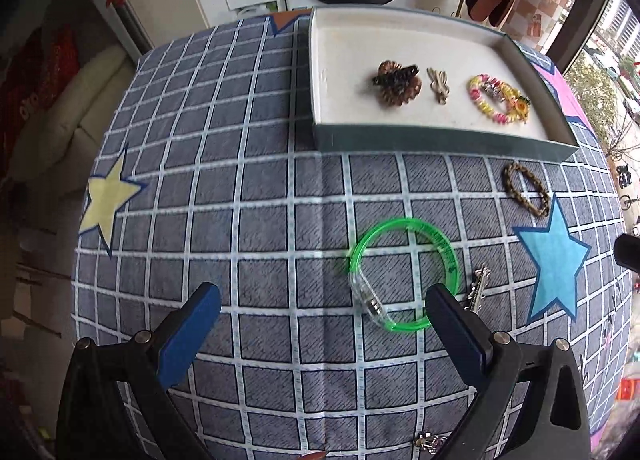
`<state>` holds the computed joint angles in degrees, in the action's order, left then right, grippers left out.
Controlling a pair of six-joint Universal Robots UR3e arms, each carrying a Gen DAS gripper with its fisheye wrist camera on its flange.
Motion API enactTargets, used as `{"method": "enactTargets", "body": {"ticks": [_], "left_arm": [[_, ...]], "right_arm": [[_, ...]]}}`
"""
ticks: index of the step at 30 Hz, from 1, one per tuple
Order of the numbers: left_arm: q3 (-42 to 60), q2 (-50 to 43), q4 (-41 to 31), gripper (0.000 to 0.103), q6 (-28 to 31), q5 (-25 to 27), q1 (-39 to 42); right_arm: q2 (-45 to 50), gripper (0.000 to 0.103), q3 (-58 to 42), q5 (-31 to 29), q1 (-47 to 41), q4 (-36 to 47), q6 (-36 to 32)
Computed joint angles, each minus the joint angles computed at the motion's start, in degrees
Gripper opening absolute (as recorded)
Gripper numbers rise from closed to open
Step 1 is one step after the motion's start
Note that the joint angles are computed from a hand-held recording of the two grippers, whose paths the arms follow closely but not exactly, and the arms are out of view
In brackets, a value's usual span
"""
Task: Organize jewelry
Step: 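Grasp the green bangle with the left tool while the right tool grasps the braided brown ring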
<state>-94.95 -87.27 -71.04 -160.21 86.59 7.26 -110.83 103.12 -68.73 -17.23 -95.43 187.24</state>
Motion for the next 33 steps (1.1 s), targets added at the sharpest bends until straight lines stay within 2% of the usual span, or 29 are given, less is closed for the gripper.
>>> {"method": "enactTargets", "body": {"ticks": [7, 19, 33], "left_arm": [[-1.19, -0.92, -0.52, 0.103, -1.65, 0.45, 0.36], [-0.53, -4.63, 0.24, 0.103, -5.69, 0.95, 0.49], [0.70, -11.68, 4.85, 0.103, -8.70, 1.83, -1.13]], "right_arm": [[-1.45, 0.082, 2.73, -1.21, 0.35, 1.38, 0.78], [2.14, 0.082, 3.46, -4.97, 2.32, -2.32, 3.69], [19.87, 0.080, -4.52, -11.97, 8.73, -14.46, 3.85]]}}
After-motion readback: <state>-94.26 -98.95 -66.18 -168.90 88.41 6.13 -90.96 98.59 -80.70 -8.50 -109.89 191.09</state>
